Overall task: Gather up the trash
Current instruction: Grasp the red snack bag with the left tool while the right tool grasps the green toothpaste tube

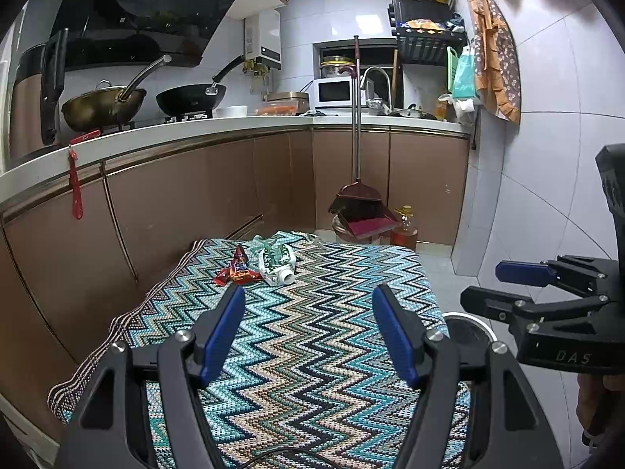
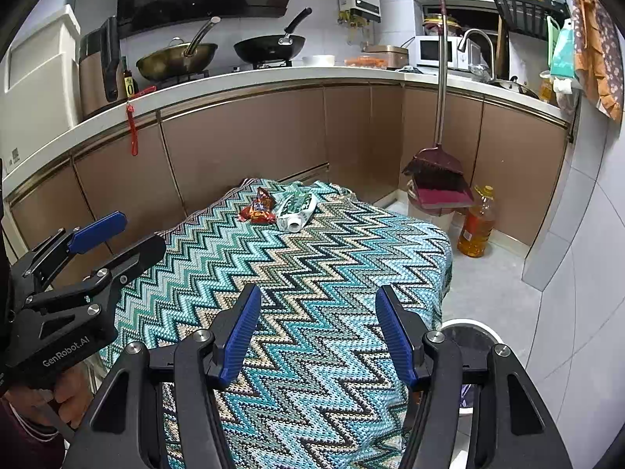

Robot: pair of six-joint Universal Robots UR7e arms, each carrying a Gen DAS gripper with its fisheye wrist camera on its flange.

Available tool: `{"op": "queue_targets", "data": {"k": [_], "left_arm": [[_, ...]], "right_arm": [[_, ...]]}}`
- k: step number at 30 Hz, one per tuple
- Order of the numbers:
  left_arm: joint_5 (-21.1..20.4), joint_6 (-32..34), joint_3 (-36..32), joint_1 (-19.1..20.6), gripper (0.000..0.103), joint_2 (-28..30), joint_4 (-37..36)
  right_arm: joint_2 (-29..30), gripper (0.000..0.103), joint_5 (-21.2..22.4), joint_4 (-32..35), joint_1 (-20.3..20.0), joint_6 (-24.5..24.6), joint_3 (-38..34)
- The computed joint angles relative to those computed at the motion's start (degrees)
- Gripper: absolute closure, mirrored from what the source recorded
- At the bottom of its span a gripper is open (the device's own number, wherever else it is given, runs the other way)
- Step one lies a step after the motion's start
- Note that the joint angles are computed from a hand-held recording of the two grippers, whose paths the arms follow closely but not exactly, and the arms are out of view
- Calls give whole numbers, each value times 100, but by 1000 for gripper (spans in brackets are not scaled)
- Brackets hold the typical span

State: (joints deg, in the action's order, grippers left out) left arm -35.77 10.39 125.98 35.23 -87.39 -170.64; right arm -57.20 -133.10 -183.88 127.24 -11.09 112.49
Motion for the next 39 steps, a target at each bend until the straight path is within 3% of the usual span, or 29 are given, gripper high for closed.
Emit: {"op": "queue_targets", "data": {"k": [7, 12, 19, 24, 25, 30, 36, 38, 39], "left_arm": [[-218, 185, -340, 462, 37, 95, -22], [-601, 597, -1132, 1251, 37, 405, 44], [-1965, 314, -3072, 2688, 32, 1291, 1576], [-2807, 6, -4448, 3279, 32, 2244, 2543], [-2866, -13, -4721, 3349, 32, 2472, 2689], [-2800, 230, -5624, 3439, 32, 3315, 2927], [-2456, 581, -6143, 3451, 33, 3895, 2990], [-2366, 556, -6204, 3496, 44, 4001, 3009], [-2401, 440, -6243, 3540, 59, 4024, 3138]], "right_arm": [[192, 43, 132, 263, -65, -48, -317], [478, 43, 462, 622, -278, -69, -886], [1312, 43, 1029, 1431, -820, -65, -2237], [2102, 43, 1663, 2183, -1314, 221, -3506], [2304, 43, 1910, 2399, -1472, 432, -3870], [3058, 43, 2266, 2989, -1840, 756, -5155], [3765, 45, 2701, 3702, -2127, 969, -6353], [3910, 48, 2787, 3881, -2174, 1005, -6590], [3970, 49, 2824, 3947, -2196, 1013, -6693]]}}
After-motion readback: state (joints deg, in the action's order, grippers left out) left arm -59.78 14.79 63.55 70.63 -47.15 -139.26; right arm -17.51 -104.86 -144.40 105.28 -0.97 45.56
